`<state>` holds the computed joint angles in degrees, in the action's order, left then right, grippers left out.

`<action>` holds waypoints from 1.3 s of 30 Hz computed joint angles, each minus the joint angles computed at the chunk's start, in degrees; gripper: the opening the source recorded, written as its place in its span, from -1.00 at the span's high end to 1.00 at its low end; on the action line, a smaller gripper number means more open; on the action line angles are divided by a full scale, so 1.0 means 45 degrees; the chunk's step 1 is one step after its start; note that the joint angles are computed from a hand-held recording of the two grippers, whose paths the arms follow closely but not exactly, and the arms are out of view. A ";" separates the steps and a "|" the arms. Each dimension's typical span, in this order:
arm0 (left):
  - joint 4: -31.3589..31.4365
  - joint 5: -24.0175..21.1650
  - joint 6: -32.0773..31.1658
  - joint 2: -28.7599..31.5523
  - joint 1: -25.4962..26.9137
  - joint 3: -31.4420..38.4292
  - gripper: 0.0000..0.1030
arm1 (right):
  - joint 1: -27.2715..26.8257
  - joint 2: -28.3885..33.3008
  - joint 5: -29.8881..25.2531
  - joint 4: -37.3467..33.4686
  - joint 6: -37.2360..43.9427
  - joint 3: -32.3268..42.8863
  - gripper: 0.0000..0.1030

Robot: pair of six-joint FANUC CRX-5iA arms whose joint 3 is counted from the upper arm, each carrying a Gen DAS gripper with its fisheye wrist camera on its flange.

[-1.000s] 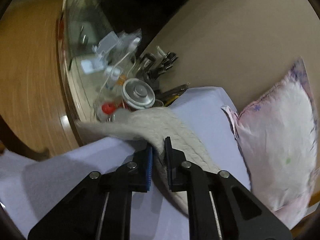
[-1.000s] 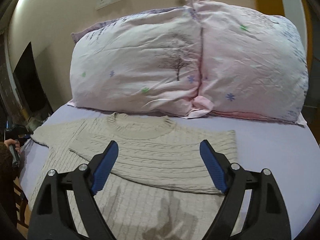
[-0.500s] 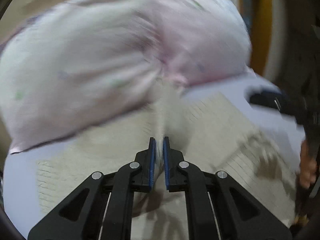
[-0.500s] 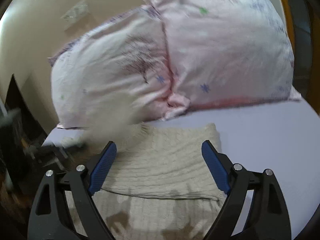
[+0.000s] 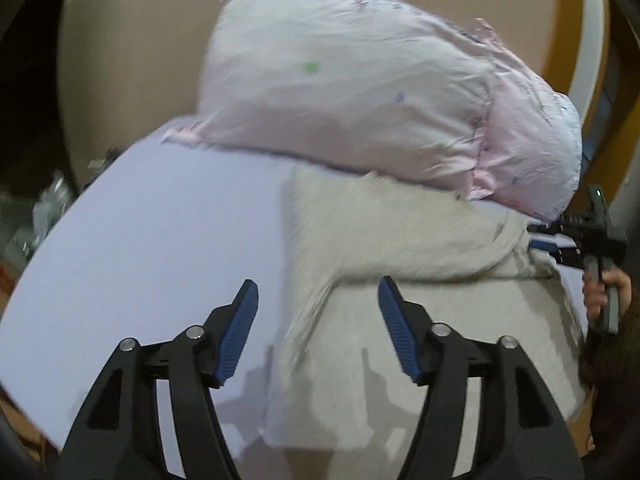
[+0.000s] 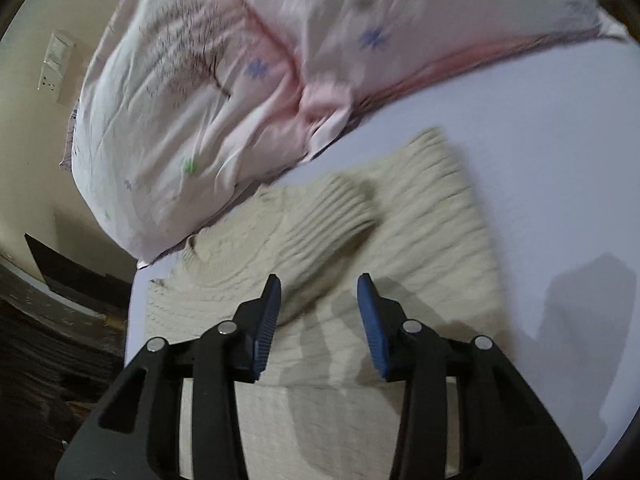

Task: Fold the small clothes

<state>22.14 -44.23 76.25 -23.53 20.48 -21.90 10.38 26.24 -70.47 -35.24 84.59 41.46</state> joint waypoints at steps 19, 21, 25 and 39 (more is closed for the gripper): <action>0.4421 -0.1308 -0.3407 -0.1547 0.1250 -0.3270 -0.36 | -0.0885 -0.3943 0.3207 0.1352 0.0605 -0.6025 -0.12; 0.5228 -0.1623 -0.4173 -0.1828 0.1451 -0.3729 -0.36 | -0.1204 -0.4523 0.2968 0.1415 0.0883 -0.6755 -0.19; 0.7117 -0.2793 -0.5593 -0.2137 0.1888 -0.4617 -0.19 | -0.2757 -0.4867 0.0481 -0.0989 0.2978 -0.7137 0.11; 0.7310 -0.4111 -0.5454 -0.2105 0.1658 -0.4496 0.84 | -0.4826 -0.4494 -0.4375 -0.5141 0.5691 -0.6750 0.88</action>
<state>55.03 -62.73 51.71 -33.01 27.94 -42.13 -11.34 6.02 -90.16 -58.37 110.20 11.09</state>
